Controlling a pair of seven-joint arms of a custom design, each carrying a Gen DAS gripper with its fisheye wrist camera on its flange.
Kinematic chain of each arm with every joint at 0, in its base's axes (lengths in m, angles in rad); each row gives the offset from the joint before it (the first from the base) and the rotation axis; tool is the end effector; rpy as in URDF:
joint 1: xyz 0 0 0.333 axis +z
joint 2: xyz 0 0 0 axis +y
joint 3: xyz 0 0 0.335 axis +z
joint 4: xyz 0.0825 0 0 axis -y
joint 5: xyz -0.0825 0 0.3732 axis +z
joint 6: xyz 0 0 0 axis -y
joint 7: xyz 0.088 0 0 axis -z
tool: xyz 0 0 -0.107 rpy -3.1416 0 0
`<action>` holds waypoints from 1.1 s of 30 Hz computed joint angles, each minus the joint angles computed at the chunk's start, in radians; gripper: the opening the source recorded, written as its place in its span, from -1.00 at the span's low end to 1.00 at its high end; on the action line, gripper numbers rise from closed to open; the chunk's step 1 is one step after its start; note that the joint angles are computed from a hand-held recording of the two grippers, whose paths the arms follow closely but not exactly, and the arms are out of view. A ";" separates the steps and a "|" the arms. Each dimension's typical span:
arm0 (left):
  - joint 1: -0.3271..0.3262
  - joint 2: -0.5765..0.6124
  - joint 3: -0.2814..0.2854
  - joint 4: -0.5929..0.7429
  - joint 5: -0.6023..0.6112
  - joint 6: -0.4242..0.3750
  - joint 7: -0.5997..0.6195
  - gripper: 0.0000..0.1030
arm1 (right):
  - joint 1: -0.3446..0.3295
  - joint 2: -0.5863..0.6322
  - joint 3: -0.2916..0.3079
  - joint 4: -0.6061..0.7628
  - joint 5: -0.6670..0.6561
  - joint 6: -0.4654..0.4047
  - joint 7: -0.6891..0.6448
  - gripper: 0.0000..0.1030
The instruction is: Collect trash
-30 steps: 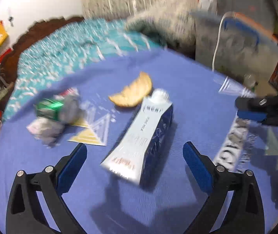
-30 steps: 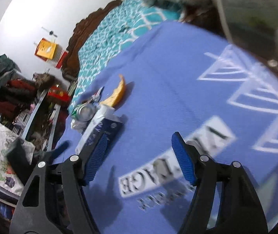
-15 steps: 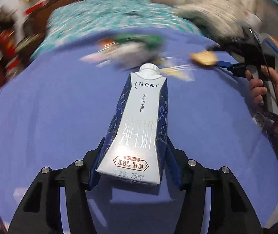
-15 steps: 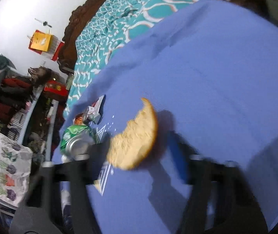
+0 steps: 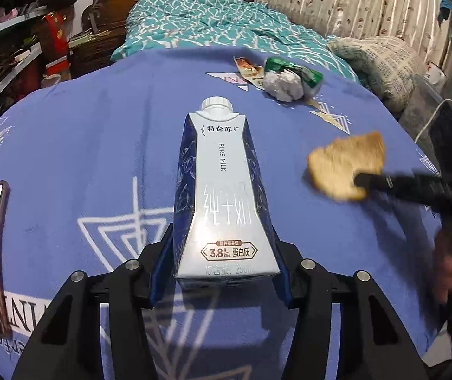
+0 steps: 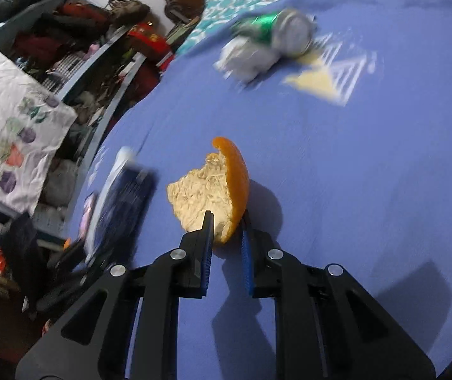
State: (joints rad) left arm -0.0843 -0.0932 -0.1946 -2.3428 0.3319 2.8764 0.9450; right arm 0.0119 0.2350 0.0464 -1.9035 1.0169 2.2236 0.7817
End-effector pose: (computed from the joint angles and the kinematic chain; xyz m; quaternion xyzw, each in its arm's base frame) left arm 0.4996 -0.1644 0.4654 -0.6867 0.6539 -0.2531 0.1921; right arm 0.6196 0.0613 0.4224 -0.7151 0.5696 0.1317 0.3833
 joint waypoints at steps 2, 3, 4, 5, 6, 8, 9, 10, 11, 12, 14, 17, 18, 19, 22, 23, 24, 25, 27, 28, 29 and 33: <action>-0.004 -0.004 -0.001 -0.010 -0.004 0.011 0.003 -0.03 | -0.005 -0.063 0.001 -0.093 0.048 0.004 -0.031 -0.63; -0.008 -0.010 0.001 -0.021 -0.019 0.022 0.016 -0.03 | -0.002 -0.096 -0.003 -0.139 0.072 0.013 -0.056 -0.63; -0.007 -0.010 0.000 -0.024 -0.018 0.029 0.016 -0.02 | 0.003 -0.114 -0.009 -0.166 0.091 0.022 -0.077 -0.63; -0.004 -0.010 -0.003 -0.028 -0.013 0.034 0.011 -0.02 | 0.005 -0.133 -0.015 -0.198 0.128 0.028 -0.113 -0.63; -0.006 -0.010 -0.001 -0.032 -0.025 0.044 0.017 0.02 | 0.006 -0.140 -0.024 -0.215 0.155 0.022 -0.127 -0.61; -0.002 -0.005 -0.005 -0.026 -0.019 0.045 0.012 0.16 | 0.011 -0.133 -0.038 -0.215 0.176 0.005 -0.119 -0.61; 0.005 -0.002 -0.013 -0.020 0.008 0.036 -0.012 0.23 | 0.010 -0.127 -0.043 -0.211 0.184 -0.006 -0.117 -0.61; 0.009 0.000 -0.015 -0.016 0.026 0.030 -0.029 0.26 | 0.007 -0.120 -0.049 -0.203 0.185 -0.014 -0.116 -0.61; 0.007 -0.002 -0.013 -0.020 0.025 0.033 -0.030 0.27 | 0.008 -0.125 -0.050 -0.211 0.193 -0.002 -0.116 -0.59; 0.007 -0.004 -0.011 -0.023 0.026 0.036 -0.036 0.29 | 0.009 -0.127 -0.051 -0.211 0.198 0.005 -0.116 -0.47; 0.016 -0.010 -0.014 -0.029 0.048 0.038 -0.072 0.30 | 0.006 -0.142 -0.055 -0.229 0.233 0.004 -0.146 -0.23; 0.024 -0.013 -0.017 -0.031 0.070 0.036 -0.107 0.35 | 0.021 -0.174 -0.053 -0.255 0.277 0.072 -0.197 0.25; 0.024 -0.013 -0.017 -0.030 0.075 0.033 -0.112 0.35 | 0.028 -0.178 -0.052 -0.253 0.276 0.091 -0.195 0.28; 0.025 -0.013 -0.018 -0.029 0.082 0.030 -0.119 0.35 | 0.032 -0.182 -0.054 -0.258 0.277 0.101 -0.197 0.28; 0.031 -0.013 -0.024 -0.024 0.124 0.018 -0.158 0.36 | 0.031 -0.181 -0.066 -0.258 0.288 0.094 -0.189 0.26; 0.033 -0.014 -0.024 -0.024 0.136 0.019 -0.171 0.36 | 0.028 -0.180 -0.069 -0.258 0.297 0.086 -0.192 0.27; 0.034 -0.016 -0.023 -0.026 0.143 0.021 -0.179 0.36 | 0.026 -0.177 -0.071 -0.254 0.301 0.080 -0.192 0.27; 0.035 -0.017 -0.022 -0.028 0.149 0.024 -0.188 0.36 | 0.024 -0.177 -0.073 -0.254 0.304 0.076 -0.195 0.27; 0.036 -0.018 -0.020 -0.030 0.153 0.027 -0.196 0.38 | 0.027 -0.177 -0.070 -0.254 0.301 0.082 -0.193 0.27; 0.038 -0.018 -0.022 -0.029 0.162 0.025 -0.205 0.42 | 0.026 -0.176 -0.071 -0.253 0.297 0.082 -0.194 0.27; 0.044 -0.018 -0.028 -0.024 0.187 0.013 -0.230 0.45 | 0.025 -0.176 -0.072 -0.253 0.295 0.082 -0.196 0.27; 0.037 -0.020 -0.016 -0.028 0.170 0.018 -0.224 0.47 | 0.028 -0.180 -0.070 -0.255 0.297 0.086 -0.195 0.28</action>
